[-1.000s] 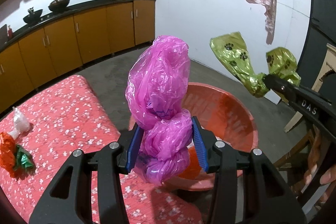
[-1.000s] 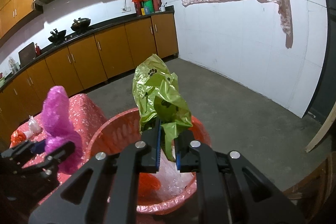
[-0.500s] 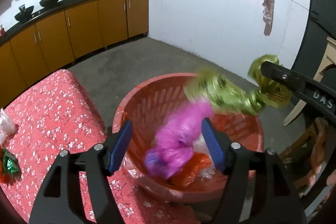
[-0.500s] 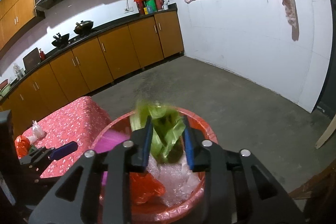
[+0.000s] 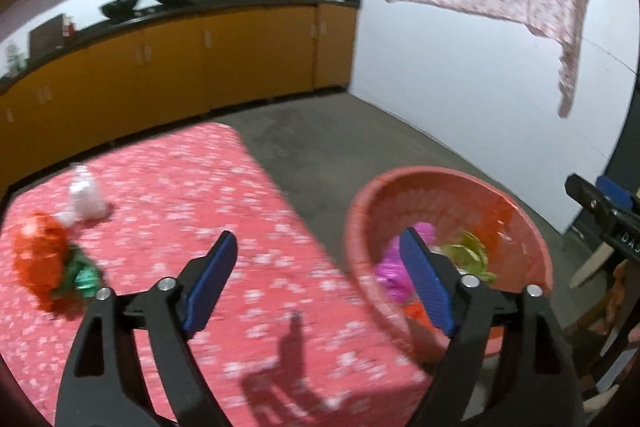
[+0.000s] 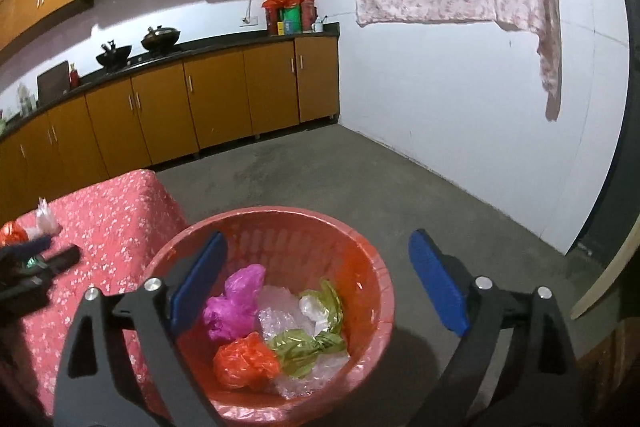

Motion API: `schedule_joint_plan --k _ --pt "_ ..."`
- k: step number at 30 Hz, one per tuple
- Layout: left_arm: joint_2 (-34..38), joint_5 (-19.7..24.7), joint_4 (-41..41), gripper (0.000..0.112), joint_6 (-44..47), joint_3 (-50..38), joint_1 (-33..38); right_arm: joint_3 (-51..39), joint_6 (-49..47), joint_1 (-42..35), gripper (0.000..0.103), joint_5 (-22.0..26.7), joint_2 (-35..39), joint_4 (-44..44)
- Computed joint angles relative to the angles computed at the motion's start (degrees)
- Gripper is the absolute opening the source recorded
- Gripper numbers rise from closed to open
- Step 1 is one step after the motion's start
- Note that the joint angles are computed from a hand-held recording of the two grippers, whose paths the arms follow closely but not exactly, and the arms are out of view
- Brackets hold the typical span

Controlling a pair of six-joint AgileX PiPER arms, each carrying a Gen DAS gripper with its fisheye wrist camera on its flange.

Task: Collect trash
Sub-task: 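Grasp a red bag with the left tool while the right tool grasps a green bag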

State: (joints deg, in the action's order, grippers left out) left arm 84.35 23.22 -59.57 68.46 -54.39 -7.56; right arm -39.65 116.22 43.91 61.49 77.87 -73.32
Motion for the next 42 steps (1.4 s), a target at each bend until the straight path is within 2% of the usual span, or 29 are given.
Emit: schedule_joint_plan --k 6,11,16,18,21,24,27,29,34,35,40,42 --pt "-3.07 1.61 -6.67 0.088 10.32 2.0 13.84 -6.37 -0.69 1.03 0.099 -2.75 5.35 0.73" --pt "-2.02 -0.77 -16.33 0.097 23.68 1.71 24.25 -15.28 -4.17 3.53 0.099 -4.37 13.56 -0.41" --pt "2.91 -3.74 -21.11 0.101 26.69 -2.38 27.34 -25.41 -8.27 5.98 0.099 -7.08 21.75 -0.41" --pt "5.61 -4.26 -20.05 0.101 24.54 -4.58 27.03 -28.67 -10.31 6.5 0.099 -7.72 24.41 0.36" --pt "10.16 -5.62 -10.47 0.101 13.46 -8.78 24.84 -32.16 -12.68 6.77 0.099 -8.59 27.19 1.8" --pt "12.73 -5.47 -4.84 0.101 6.67 -10.81 23.75 -34.61 -14.42 6.26 0.099 -9.63 29.16 3.19" --pt "13.52 -7.38 -6.01 0.101 8.77 -10.27 22.4 -36.16 -15.41 5.63 0.099 -10.65 30.59 4.21" --pt "14.52 -8.64 -5.79 0.098 9.92 -10.53 21.62 -36.86 -15.35 5.25 0.099 -11.42 31.43 4.48" --pt "17.31 -7.29 2.23 0.07 2.79 -12.97 21.74 -39.47 -15.95 4.59 0.099 -12.78 33.68 5.37" --pt "17.44 -7.0 2.28 0.068 2.77 -13.03 21.99 -40.34 -16.32 4.51 0.099 -12.96 34.3 5.55" --pt "17.04 -4.33 -4.27 0.048 9.86 -12.47 24.4 -44.38 -18.89 4.4 0.099 -13.69 36.96 7.27" --pt "16.54 -2.59 -6.84 0.045 12.51 -12.14 25.95 -45.77 -19.75 4.67 0.099 -13.64 37.95 7.78"
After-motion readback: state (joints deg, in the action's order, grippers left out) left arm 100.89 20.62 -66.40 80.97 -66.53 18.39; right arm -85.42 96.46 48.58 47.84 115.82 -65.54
